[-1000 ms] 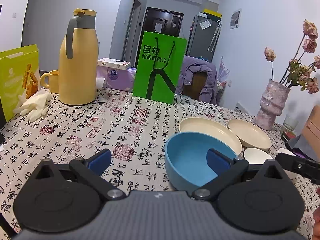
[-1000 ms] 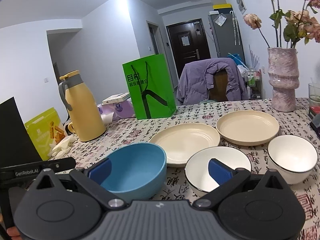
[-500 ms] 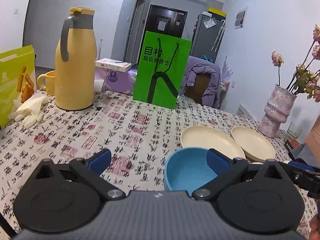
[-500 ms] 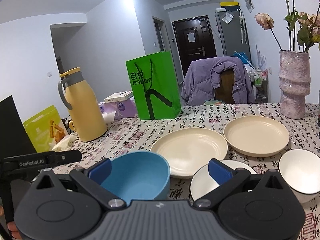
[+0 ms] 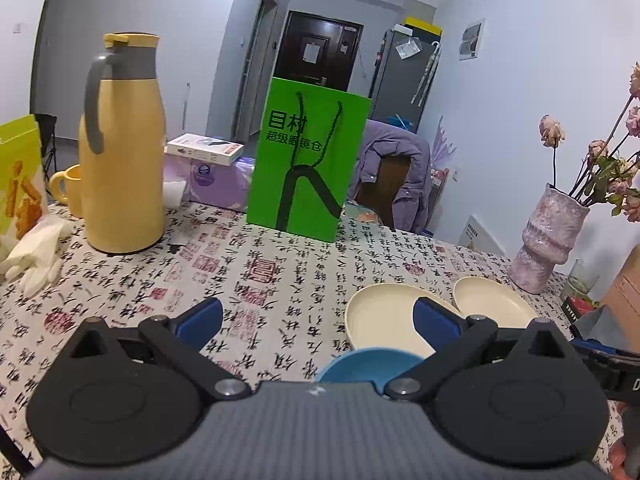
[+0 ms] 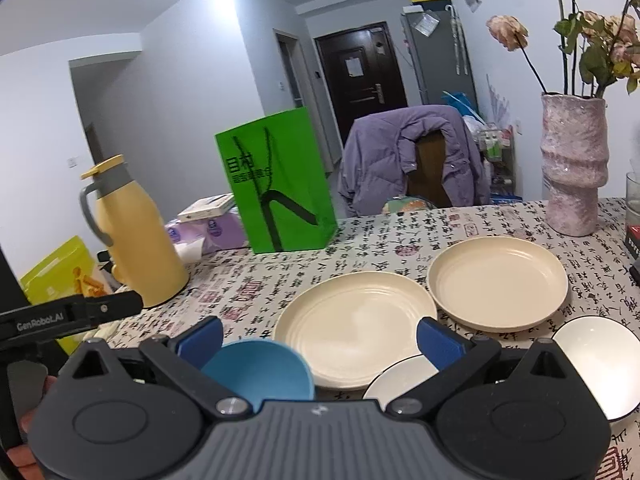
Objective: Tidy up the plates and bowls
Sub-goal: 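Lower both open grippers onto the rim of the ribbed cream plate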
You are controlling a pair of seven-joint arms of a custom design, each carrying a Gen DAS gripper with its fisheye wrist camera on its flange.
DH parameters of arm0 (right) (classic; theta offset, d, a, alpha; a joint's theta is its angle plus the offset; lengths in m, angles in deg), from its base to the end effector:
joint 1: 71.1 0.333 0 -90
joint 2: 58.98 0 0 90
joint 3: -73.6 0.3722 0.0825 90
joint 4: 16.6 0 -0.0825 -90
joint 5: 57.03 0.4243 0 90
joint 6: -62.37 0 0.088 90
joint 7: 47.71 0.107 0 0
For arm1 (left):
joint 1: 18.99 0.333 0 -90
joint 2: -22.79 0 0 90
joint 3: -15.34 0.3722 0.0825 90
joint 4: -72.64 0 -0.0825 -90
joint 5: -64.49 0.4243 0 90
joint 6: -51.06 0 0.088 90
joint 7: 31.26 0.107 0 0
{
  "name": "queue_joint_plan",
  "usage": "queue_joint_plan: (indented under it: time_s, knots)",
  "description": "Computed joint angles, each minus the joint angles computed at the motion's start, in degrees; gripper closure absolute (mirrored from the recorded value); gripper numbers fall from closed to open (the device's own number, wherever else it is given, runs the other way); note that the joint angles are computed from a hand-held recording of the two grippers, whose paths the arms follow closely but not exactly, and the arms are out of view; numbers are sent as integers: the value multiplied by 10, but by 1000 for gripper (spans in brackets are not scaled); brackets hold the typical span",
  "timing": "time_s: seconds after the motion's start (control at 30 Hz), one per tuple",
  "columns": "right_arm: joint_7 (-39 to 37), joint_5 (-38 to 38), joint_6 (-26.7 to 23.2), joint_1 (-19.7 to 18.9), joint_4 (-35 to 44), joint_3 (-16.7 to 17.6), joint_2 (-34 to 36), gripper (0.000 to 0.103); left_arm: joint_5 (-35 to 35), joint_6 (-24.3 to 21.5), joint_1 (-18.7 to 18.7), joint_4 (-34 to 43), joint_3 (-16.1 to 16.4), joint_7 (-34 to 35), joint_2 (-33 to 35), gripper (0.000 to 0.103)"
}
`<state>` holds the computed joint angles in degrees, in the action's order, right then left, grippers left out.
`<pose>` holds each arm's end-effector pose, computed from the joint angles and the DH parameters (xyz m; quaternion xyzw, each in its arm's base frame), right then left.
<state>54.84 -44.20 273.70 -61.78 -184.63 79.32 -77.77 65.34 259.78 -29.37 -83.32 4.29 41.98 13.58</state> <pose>0.3734 0.0709 0.4158 -0.5418 0.6652 -0.2795 0.4311 0.4264 -0.1714 0.4299 -0.5710 0.6405 -0.4556 0.2369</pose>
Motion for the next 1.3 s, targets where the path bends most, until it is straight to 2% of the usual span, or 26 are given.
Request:
queue_joint_plan:
  time_s: [0.27,0.43,0.6,0.73,0.83,0.9,0.93,1.0,1.03,1.1,1.13,1.23,1.3]
  knots:
    - [-33,53,-43,-28,41,24,26,0,111,-34,-9,54,39,-86,34,0]
    - [-66,94,-54,-42,65,42,45,0,114,-40,4,85,27,-92,58,0]
    - [-104,146,-61,-48,90,55,66,0,197,-73,16,131,33,-158,81,0]
    - [-121,167,-69,-43,106,47,79,0,230,-95,29,160,25,-185,97,0]
    - [-146,197,-71,-45,121,51,92,0,309,-105,53,192,16,-260,111,0]
    - [-160,213,-71,-40,129,48,99,0,331,-115,64,210,6,-280,119,0]
    - [-163,218,-73,-37,133,45,103,0,320,-120,64,215,3,-271,121,0]
    - [-157,210,-76,-28,139,31,109,0,246,-109,46,214,6,-211,128,0]
    - [-157,211,-78,-25,142,28,112,0,241,-112,48,219,1,-208,132,0]
    - [-171,225,-80,-24,150,29,119,0,295,-129,83,240,-29,-249,143,0]
    - [-185,239,-79,-25,156,32,124,0,302,-130,89,245,-35,-254,147,0]
    - [-213,266,-80,-17,171,29,139,0,212,-110,51,239,-10,-176,160,0]
    - [-227,277,-77,-8,180,22,151,0,191,-113,50,242,-11,-154,172,0]
